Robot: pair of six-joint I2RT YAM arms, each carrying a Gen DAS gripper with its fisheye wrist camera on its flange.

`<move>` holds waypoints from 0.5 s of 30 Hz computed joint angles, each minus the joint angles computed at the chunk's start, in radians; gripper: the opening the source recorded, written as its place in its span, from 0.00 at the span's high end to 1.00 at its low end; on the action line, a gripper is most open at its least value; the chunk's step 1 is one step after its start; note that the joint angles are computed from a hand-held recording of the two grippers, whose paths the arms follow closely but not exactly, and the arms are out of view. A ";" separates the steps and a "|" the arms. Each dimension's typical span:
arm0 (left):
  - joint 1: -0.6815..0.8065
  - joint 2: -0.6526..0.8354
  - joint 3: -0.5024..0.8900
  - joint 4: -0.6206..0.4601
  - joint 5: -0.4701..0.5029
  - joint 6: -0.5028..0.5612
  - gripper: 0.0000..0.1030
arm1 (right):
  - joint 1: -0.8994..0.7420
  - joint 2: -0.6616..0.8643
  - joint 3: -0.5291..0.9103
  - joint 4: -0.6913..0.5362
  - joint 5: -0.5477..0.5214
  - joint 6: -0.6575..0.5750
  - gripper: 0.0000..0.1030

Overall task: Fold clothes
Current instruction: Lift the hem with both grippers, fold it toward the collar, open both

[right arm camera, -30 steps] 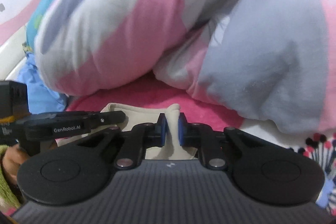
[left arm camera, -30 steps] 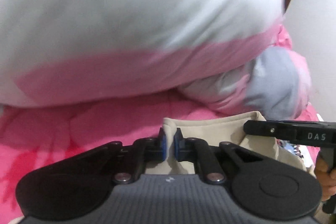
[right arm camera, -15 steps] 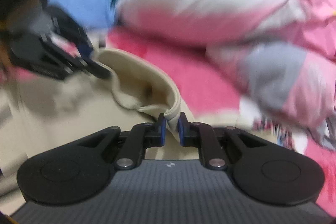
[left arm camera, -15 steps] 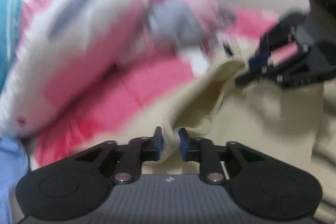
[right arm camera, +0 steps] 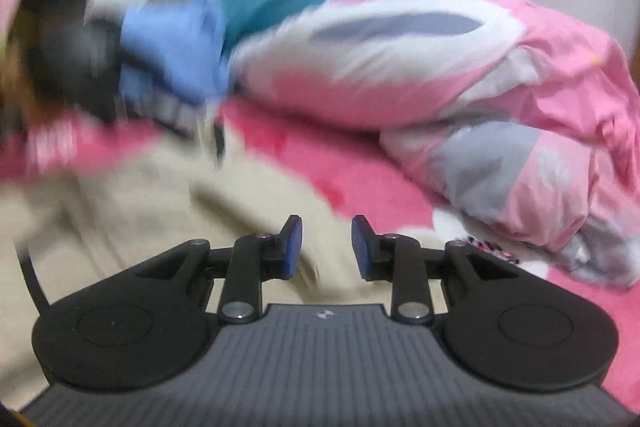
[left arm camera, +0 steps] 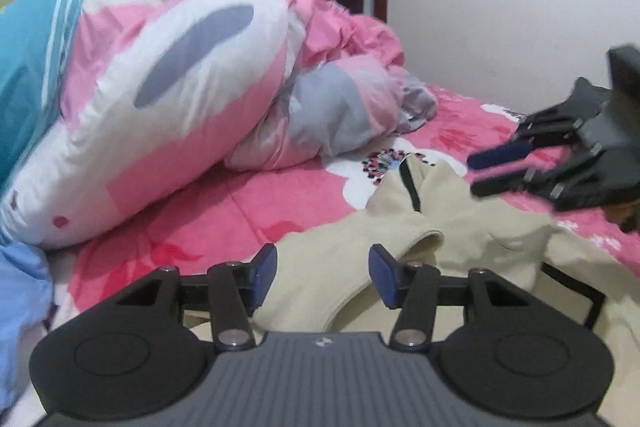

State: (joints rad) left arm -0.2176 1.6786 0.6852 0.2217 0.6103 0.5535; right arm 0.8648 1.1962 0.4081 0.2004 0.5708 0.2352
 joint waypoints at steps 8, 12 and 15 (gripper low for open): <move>-0.160 0.290 -0.003 0.345 -0.346 0.025 0.50 | -0.141 0.510 0.178 0.185 -0.138 0.064 0.77; -0.145 0.348 0.116 0.265 -0.333 -0.017 0.41 | -0.187 0.637 0.259 0.197 -0.171 0.101 0.77; -0.119 0.388 0.161 0.240 -0.291 -0.028 0.36 | -0.209 0.663 0.284 0.194 -0.204 0.129 0.77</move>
